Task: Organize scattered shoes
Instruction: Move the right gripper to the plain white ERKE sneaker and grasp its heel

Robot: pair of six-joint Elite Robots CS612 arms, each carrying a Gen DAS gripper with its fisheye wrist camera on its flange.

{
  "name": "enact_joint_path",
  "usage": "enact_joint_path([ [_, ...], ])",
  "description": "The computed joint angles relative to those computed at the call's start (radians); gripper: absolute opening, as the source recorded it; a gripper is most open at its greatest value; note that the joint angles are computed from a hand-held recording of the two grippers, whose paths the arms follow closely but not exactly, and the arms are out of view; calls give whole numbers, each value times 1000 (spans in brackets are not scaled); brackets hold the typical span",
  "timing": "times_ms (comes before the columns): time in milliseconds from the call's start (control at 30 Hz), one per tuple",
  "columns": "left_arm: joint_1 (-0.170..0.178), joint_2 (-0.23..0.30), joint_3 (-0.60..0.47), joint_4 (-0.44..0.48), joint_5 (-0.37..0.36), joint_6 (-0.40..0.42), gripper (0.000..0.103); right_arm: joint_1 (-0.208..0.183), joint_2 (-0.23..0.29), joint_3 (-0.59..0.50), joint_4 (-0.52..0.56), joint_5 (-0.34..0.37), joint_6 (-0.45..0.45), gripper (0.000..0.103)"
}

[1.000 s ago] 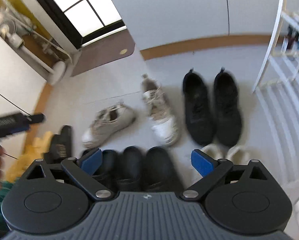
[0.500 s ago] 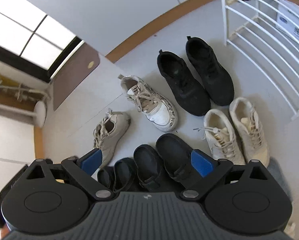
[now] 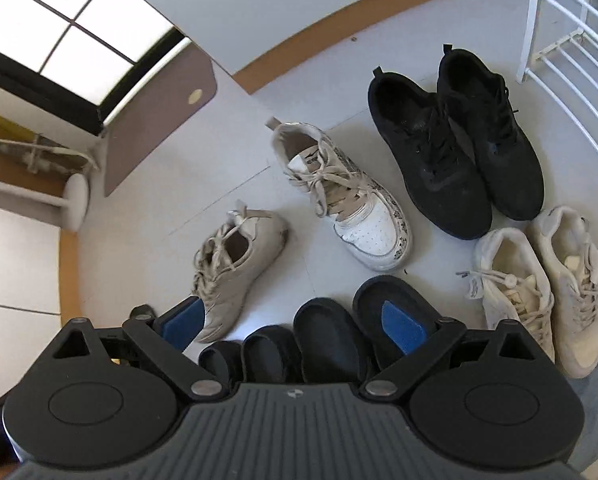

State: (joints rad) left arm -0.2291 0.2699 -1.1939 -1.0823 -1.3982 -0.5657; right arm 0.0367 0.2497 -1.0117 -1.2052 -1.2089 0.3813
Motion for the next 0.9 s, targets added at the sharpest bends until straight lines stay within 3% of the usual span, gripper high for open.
enact_joint_path([
  [100,11,2,19,10,12,-55,86,16,-13,58,-28,-19,-30,98],
  [267,18,6,46,11,61,-77,85,51,-35,153,-124,-28,-106,99],
  [433,28,23,37,-16,91,-76,85,81,-55,249,-230,26,-154,98],
  [600,49,74,-26,-54,88,-96,85,97,-85,355,-306,61,-206,98],
  [833,68,115,-65,-38,134,-185,85,97,-88,415,-347,119,-130,99],
  [900,73,123,-68,-45,139,-215,85,105,-98,448,-373,102,-123,99],
])
